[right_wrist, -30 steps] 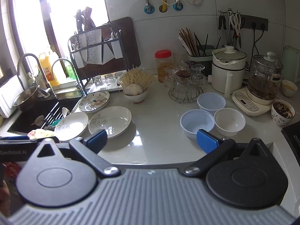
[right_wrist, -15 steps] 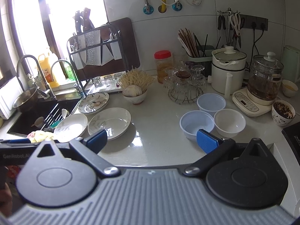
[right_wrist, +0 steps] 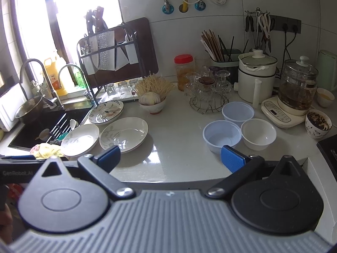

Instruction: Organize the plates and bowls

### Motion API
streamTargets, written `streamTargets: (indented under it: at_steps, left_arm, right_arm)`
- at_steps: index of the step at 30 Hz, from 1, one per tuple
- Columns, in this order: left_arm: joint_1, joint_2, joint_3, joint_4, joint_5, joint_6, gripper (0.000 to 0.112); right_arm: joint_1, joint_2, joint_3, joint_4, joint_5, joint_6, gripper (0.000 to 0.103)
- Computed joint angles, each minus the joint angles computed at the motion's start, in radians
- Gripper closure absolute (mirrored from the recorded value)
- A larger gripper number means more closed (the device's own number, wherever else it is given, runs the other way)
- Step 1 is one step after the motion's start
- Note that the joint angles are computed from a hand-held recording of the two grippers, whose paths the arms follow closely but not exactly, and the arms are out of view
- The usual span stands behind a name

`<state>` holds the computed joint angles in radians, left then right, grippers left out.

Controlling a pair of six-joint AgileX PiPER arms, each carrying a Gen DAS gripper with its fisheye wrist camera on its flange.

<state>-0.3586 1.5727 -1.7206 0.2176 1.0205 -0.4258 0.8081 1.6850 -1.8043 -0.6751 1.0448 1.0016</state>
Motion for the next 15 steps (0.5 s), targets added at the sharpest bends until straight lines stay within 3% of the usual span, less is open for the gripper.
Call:
streamTargets:
  at_steps: [15]
  left_arm:
    - [0.010, -0.044, 0.102, 0.005, -0.039, -0.013, 0.011]
  right_arm:
    - [0.014, 0.021, -0.009, -0.001, 0.016, 0.065, 0.000]
